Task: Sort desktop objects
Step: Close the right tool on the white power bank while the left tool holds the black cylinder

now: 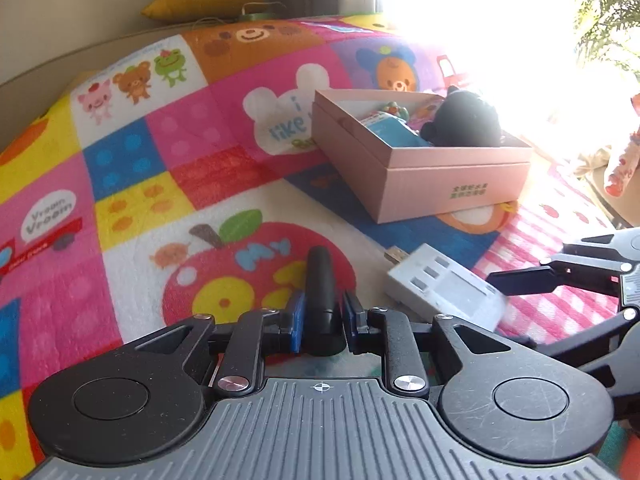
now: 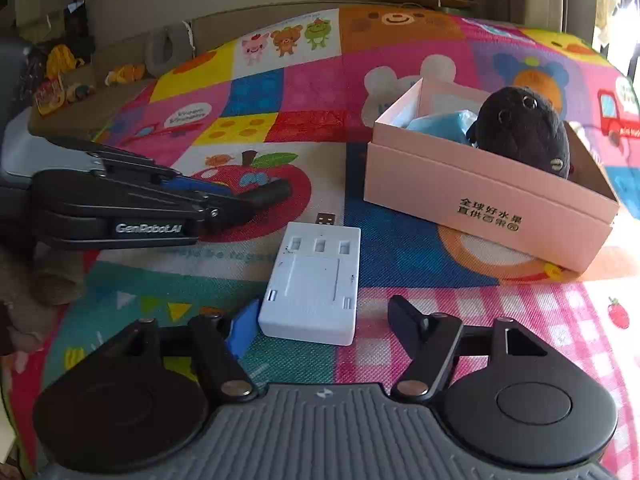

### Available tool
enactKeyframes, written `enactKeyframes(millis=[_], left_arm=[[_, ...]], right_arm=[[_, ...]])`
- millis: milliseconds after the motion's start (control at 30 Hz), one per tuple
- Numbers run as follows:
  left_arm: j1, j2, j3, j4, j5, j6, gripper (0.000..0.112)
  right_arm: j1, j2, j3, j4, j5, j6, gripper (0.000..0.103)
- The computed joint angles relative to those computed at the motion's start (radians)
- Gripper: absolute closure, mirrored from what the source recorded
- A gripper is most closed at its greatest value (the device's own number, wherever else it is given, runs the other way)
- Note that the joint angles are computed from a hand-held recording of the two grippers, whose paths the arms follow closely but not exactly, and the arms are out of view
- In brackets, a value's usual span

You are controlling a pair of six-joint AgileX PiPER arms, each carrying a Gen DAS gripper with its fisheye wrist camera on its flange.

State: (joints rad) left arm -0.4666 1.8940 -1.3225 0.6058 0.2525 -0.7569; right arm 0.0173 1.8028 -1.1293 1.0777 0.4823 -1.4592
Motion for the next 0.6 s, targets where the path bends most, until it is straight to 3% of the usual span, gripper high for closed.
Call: enactKeyframes(millis=[33,133,233,300,367,400,467,533,600], left_arm=[[-0.01,-0.006,0.013,0.034,-0.003,-0.035,0.089],[-0.02,-0.015,0.028,-0.105,-0.038,0.083,0.088],[-0.045,-0.003,0.016,-0.268,-0.061,0.238,0.088],[-0.069,0.014,-0.004,-0.359,-0.074,0.325,0.085],[-0.097,0.025,-0.018,-0.353,-0.099,0.333,0.081],[-0.109,0.033,-0.03,-0.398,-0.107,0.384,0.08],[-0.126,0.049,-0.056,-0.489,-0.103,0.476,0.076],[-0.147,0.06,-0.075,-0.421,-0.086,0.423,0.075],[-0.161,0.06,-0.075,-0.316,-0.076,0.326,0.068]], right_arm=[[-0.007,-0.009,0.006,-0.001,0.013,-0.017,0.055],[-0.057,-0.043,0.018,-0.03,0.049,-0.028,0.056],[-0.107,-0.066,0.041,-0.006,-0.021,-0.106,0.055],[-0.127,-0.059,0.041,0.002,-0.107,-0.113,0.05],[-0.123,-0.042,0.051,0.065,-0.255,-0.144,0.028],[-0.124,-0.032,0.05,0.089,-0.307,-0.135,0.024],[-0.146,-0.009,0.028,0.029,-0.316,0.0,0.019],[-0.181,0.015,0.003,-0.023,-0.266,0.116,0.015],[-0.19,0.025,-0.001,-0.009,-0.255,0.127,0.012]])
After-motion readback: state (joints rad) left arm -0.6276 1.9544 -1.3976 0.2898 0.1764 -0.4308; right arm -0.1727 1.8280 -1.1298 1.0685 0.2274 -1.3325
